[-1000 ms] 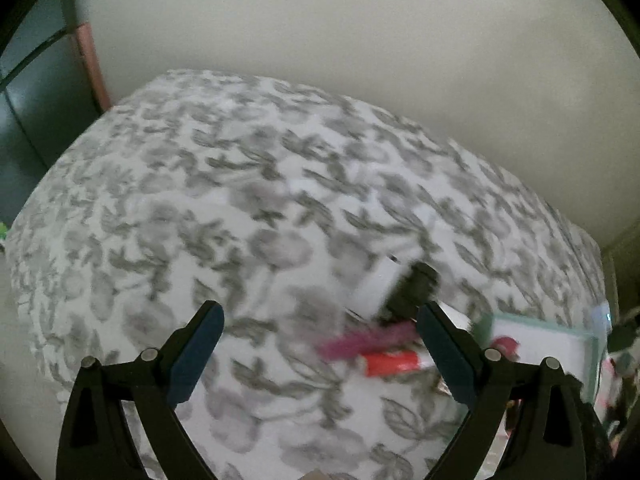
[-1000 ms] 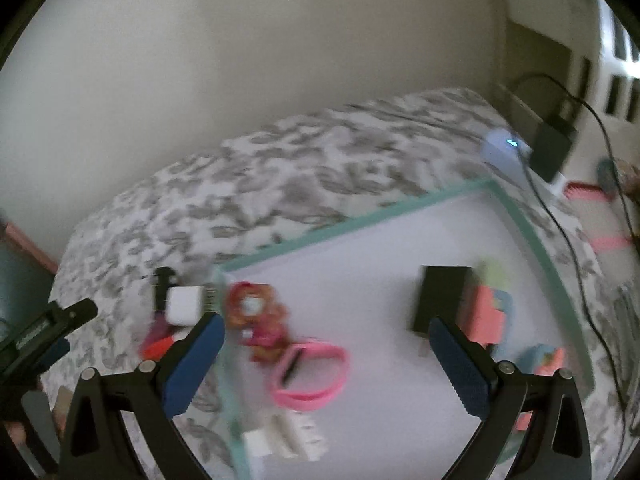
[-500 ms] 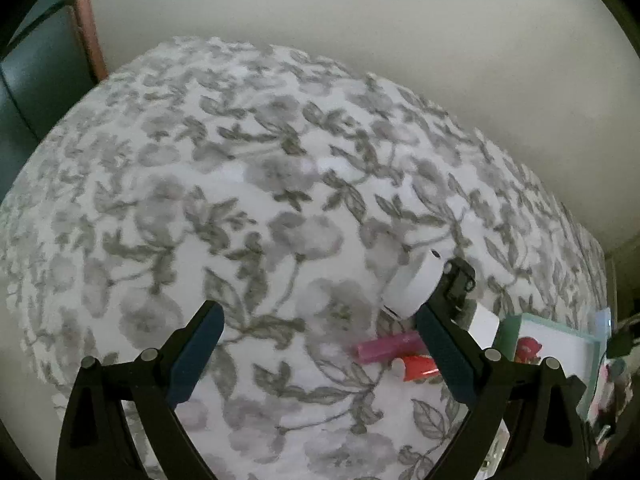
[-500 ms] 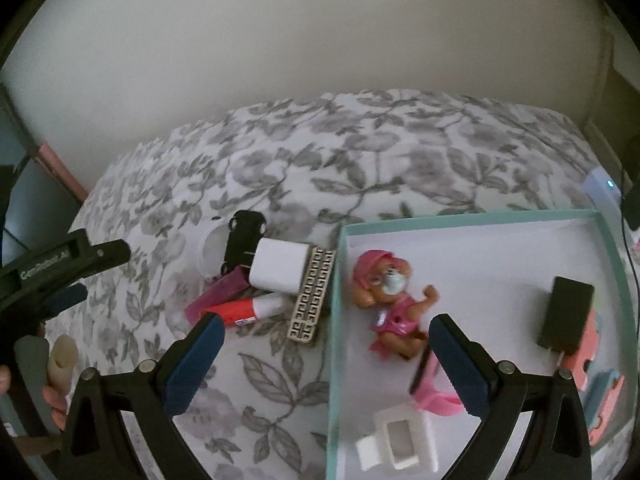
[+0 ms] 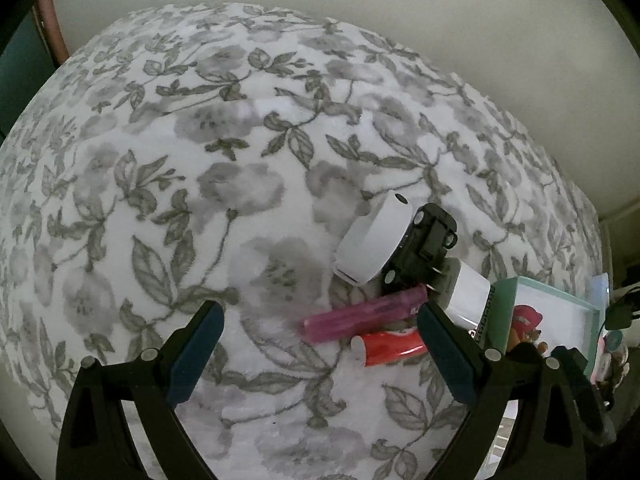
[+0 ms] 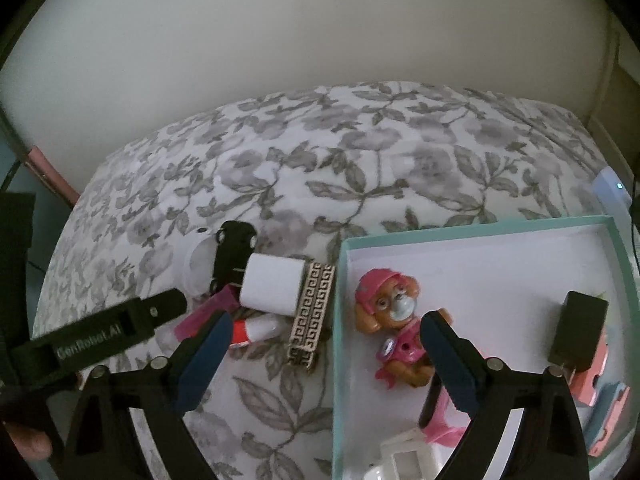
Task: Organize rigid objects
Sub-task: 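Grasp the red glue bottle with the left gripper while the right gripper approaches the white cube charger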
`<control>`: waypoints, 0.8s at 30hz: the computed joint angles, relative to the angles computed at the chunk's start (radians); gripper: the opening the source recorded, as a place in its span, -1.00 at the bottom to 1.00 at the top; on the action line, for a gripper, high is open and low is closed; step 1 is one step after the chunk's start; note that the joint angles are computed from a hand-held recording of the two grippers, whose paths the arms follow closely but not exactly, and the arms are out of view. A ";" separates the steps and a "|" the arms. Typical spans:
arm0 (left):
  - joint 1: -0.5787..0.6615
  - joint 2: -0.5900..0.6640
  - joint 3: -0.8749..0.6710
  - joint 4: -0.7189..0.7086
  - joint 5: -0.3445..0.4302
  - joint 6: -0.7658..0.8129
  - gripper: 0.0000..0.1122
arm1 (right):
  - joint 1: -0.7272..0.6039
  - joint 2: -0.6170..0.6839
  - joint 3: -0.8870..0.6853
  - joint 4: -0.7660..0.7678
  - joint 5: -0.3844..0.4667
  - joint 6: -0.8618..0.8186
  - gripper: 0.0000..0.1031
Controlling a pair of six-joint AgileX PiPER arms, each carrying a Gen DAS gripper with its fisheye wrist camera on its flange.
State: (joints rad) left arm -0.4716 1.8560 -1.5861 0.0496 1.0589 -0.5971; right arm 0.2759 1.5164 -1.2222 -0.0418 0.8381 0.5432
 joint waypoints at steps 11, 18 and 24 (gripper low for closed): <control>-0.025 0.037 -0.034 0.011 0.021 0.005 0.74 | -0.101 -0.034 -0.035 0.095 -0.063 -0.082 0.98; -0.028 0.036 -0.034 0.018 0.030 -0.005 0.74 | -0.147 -0.071 0.012 0.120 -0.159 -0.118 1.00; -0.033 0.030 -0.034 0.037 0.036 -0.012 0.74 | -0.155 -0.097 0.028 0.136 -0.209 -0.156 1.00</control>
State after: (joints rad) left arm -0.5044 1.8864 -1.6206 0.0865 1.0950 -0.6093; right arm 0.1211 1.4192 -1.1945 0.0943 0.6287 0.3877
